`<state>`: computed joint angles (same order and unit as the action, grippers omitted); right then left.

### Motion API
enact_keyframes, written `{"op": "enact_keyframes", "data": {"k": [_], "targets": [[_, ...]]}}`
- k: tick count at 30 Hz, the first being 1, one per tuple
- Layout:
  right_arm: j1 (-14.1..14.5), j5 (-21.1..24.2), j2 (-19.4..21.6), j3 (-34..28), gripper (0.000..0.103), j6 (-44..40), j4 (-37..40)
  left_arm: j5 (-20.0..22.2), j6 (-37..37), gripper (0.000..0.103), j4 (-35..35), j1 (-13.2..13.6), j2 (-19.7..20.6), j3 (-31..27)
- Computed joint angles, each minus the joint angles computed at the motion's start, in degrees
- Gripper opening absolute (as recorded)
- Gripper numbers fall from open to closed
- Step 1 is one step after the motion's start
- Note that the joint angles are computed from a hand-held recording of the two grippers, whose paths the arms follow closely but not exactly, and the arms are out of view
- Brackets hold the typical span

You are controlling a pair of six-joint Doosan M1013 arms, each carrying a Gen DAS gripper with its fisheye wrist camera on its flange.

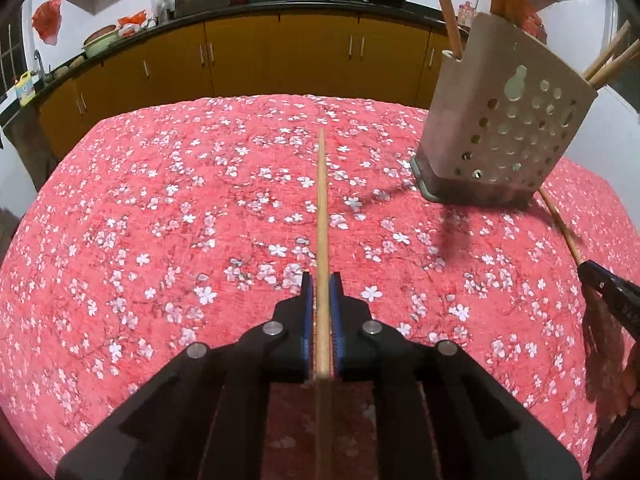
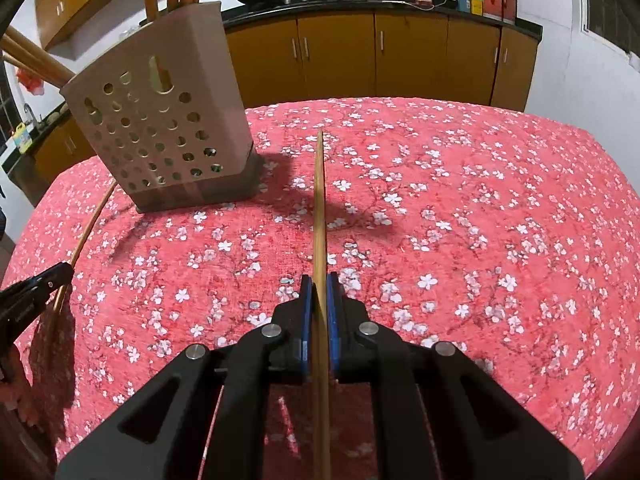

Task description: Organize utensils

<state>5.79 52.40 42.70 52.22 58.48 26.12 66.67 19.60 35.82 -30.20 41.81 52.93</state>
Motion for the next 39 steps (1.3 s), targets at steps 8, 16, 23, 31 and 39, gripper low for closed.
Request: {"op": "enact_keyframes", "data": {"k": [8, 16, 23, 31, 39], "targets": [[0.24, -0.30, -0.13, 0.16, 0.009, 0.42, -1.19, -0.40, 0.66, 0.015, -0.28, -0.01, -0.13, 0.05], [0.13, -0.02, 0.01, -0.11, 0.009, 0.43, -0.99, -0.94, 0.23, 0.015, -0.43, 0.03, -0.09, 0.16], [0.18, -0.13, 0.01, -0.14, 0.009, 0.53, -1.33, -0.91, 0.20, 0.015, -0.42, 0.04, -0.19, 0.31], [0.06, -1.25, -1.37, 2.25, 0.009, -0.56, -1.47, 0.55, 1.05, 0.015, 0.00, -0.81, -0.31, 0.37], [-0.01, -1.28, -1.56, 2.56, 0.009, -0.59, -1.31, 0.42, 0.59, 0.009, 0.10, -1.24, -0.80, 1.16]]}}
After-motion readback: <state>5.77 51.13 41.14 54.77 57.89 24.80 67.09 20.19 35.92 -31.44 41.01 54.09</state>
